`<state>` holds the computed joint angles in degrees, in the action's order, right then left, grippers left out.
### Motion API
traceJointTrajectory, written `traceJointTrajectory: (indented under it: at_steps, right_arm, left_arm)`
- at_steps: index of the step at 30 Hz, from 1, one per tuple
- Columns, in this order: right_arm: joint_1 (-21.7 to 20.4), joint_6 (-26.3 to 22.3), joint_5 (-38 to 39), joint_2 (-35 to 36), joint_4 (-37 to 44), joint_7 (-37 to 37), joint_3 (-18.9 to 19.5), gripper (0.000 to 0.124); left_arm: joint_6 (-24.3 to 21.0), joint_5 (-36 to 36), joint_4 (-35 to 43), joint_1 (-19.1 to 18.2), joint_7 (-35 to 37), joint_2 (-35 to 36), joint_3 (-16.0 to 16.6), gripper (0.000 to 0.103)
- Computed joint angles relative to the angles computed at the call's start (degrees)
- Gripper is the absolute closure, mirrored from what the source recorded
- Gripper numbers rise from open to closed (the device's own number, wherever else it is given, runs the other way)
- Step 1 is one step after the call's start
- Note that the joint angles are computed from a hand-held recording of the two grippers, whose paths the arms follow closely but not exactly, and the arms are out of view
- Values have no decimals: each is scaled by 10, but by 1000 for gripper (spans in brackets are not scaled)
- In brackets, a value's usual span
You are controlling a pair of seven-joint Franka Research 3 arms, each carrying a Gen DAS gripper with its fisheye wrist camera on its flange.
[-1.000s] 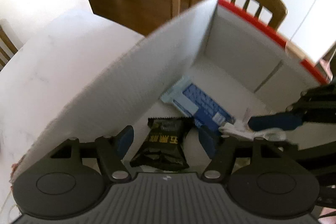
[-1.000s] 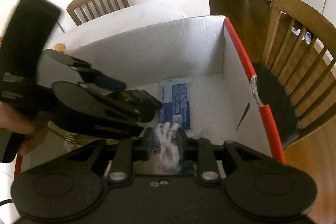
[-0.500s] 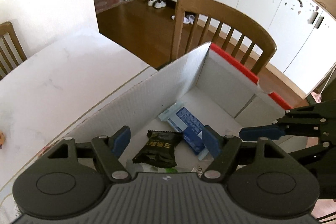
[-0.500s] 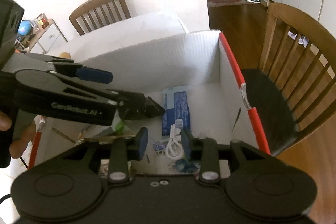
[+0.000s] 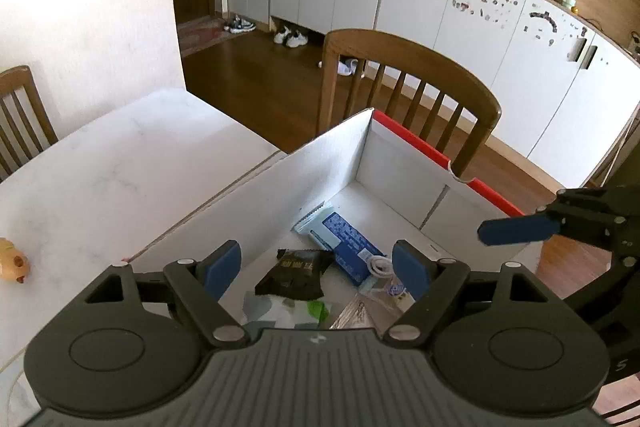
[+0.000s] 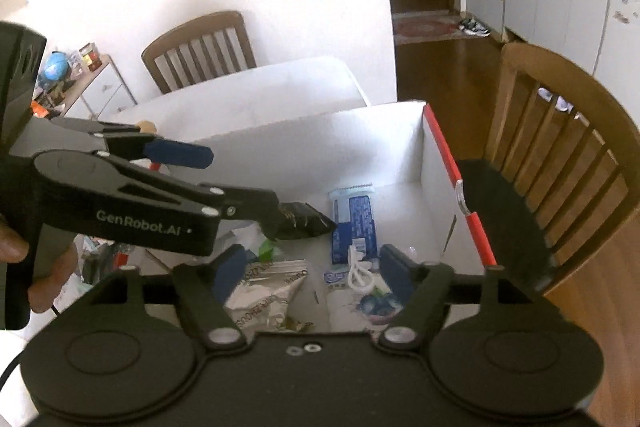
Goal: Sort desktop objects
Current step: 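Lower the black bag and cable into the shoebox and open both grippers, then move both tools back over the remaining packages on the mat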
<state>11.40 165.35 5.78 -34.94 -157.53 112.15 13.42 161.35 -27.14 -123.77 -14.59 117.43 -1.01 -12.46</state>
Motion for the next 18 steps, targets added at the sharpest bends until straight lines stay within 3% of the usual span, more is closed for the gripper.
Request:
traceJointTrajectory:
  at_steps: [7,11,13,18]
  right_arm:
    - [-33,-8,-36,-18,8,78,72,31]
    - [-43,-22,-63,-21,19,132,105,29]
    - [-47,-29,-78,-20,27,161,121,29]
    - [-59,-39,-126,-8,59,236,166,26]
  left_arm:
    - [2,-90,-49,-16,93,-57,28,16]
    - [6,-126,-87,-30,137,-97,59,12]
    - [7,-141,-106,-37,154,-116,77,1]
    - [-6,-165,-141,-44,198,-160,125,1]
